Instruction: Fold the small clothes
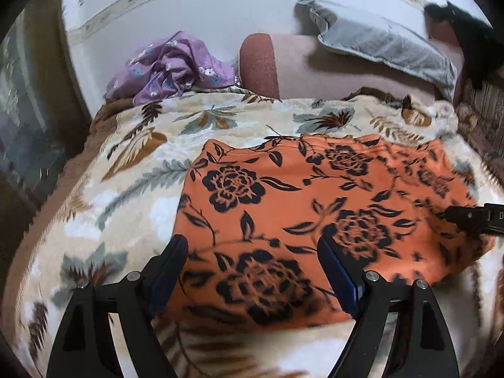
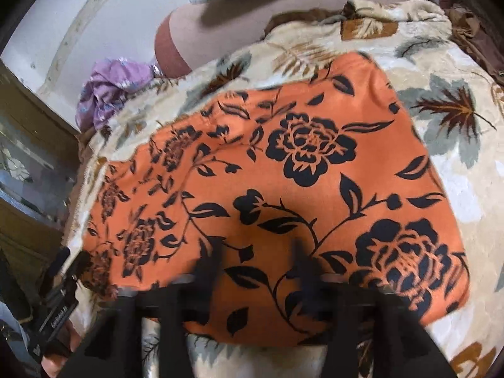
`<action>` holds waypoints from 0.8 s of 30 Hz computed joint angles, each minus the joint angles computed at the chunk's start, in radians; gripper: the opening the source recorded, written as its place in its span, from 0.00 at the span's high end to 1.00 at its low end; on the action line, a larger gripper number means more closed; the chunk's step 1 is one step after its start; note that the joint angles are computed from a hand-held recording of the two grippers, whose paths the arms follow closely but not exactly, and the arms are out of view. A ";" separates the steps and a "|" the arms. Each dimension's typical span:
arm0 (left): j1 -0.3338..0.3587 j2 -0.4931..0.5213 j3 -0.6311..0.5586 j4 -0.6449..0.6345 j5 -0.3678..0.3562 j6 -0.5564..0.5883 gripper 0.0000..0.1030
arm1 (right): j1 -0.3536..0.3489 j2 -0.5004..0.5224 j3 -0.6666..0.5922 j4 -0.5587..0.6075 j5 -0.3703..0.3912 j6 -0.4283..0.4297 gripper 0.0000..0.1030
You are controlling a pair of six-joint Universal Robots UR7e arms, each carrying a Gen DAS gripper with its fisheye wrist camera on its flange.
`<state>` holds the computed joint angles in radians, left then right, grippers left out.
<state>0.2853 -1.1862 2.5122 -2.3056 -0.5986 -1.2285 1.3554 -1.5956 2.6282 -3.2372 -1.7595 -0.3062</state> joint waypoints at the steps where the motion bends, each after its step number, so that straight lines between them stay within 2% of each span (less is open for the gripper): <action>1: -0.020 -0.012 0.004 0.011 -0.019 -0.037 0.18 | -0.003 -0.028 0.014 -0.003 0.014 -0.008 0.36; 4: -0.101 -0.044 0.018 0.041 -0.101 -0.159 0.18 | -0.022 -0.138 0.049 0.031 0.066 -0.022 0.36; 6: -0.143 -0.052 0.024 0.040 -0.141 -0.194 0.18 | -0.033 -0.210 0.061 0.076 0.092 -0.022 0.36; 8: -0.189 -0.058 0.015 0.070 -0.177 -0.219 0.18 | -0.068 -0.313 0.080 0.142 0.153 -0.024 0.36; 13: -0.262 -0.089 -0.005 0.200 -0.174 -0.322 0.16 | -0.196 -0.591 0.129 0.368 0.302 -0.049 0.36; 14: -0.270 -0.091 -0.006 0.224 -0.174 -0.346 0.13 | -0.224 -0.646 0.137 0.422 0.327 -0.062 0.36; 17: -0.265 -0.073 -0.006 0.257 -0.182 -0.365 0.13 | -0.321 -0.775 0.153 0.571 0.408 -0.089 0.36; 19: -0.245 -0.058 0.000 0.240 -0.199 -0.342 0.13 | -0.360 -0.795 0.152 0.631 0.434 -0.098 0.36; 24: -0.192 -0.022 0.009 0.215 -0.173 -0.296 0.13 | -0.347 -0.703 0.157 0.568 0.406 -0.072 0.36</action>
<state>0.0933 -1.2087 2.5210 -2.0910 -0.7719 -1.5249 1.0083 -2.2988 2.7855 -2.6688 -1.3539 -0.3781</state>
